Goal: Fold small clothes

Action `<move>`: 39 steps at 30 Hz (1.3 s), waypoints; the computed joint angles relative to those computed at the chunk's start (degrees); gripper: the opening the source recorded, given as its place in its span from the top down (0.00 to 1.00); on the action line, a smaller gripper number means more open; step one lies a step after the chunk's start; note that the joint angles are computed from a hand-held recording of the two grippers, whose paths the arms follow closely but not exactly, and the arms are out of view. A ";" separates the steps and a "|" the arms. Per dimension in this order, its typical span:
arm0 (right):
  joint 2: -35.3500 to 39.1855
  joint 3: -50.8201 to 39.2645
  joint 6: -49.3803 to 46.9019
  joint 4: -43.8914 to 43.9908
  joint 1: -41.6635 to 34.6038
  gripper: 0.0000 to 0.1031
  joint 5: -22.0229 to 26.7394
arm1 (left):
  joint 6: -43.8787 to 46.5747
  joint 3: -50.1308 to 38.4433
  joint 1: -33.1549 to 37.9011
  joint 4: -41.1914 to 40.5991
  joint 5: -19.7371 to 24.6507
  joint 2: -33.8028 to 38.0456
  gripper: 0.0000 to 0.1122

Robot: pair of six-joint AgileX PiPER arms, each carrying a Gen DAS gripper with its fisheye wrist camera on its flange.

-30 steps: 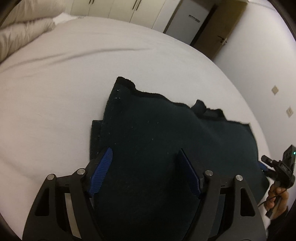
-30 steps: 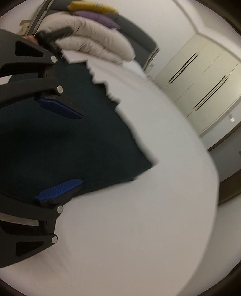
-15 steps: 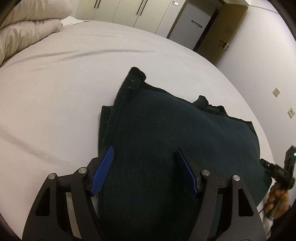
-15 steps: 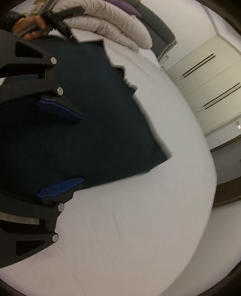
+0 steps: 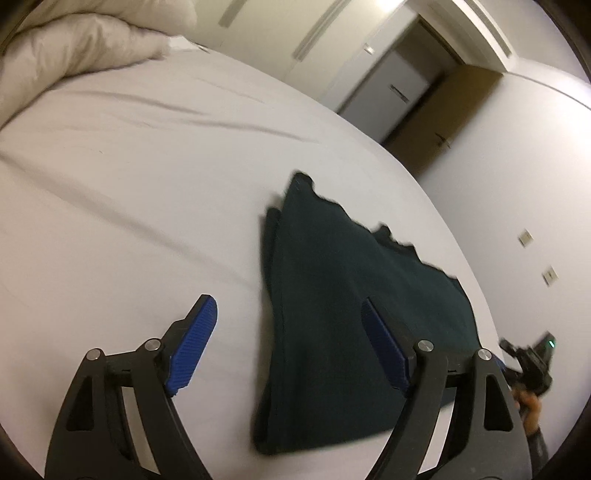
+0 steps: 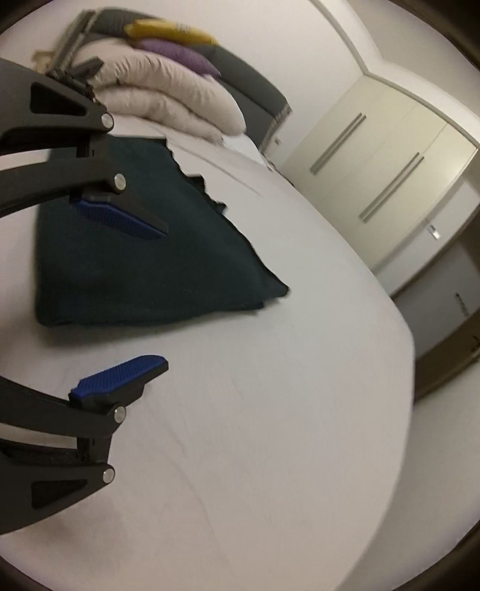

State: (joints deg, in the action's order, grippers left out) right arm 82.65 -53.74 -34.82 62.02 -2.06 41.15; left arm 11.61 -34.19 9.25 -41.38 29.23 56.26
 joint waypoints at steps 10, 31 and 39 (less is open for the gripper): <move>2.69 -1.02 3.69 -5.21 6.99 0.72 -0.46 | -5.79 0.98 -4.74 7.35 3.28 -0.63 0.49; -1.93 3.95 4.53 -9.47 7.46 0.92 -0.37 | -7.17 5.22 -2.45 6.13 6.62 -4.09 0.92; -8.00 6.27 6.54 -13.03 10.85 0.91 -5.72 | -14.86 11.30 -5.22 8.88 2.10 -14.15 0.96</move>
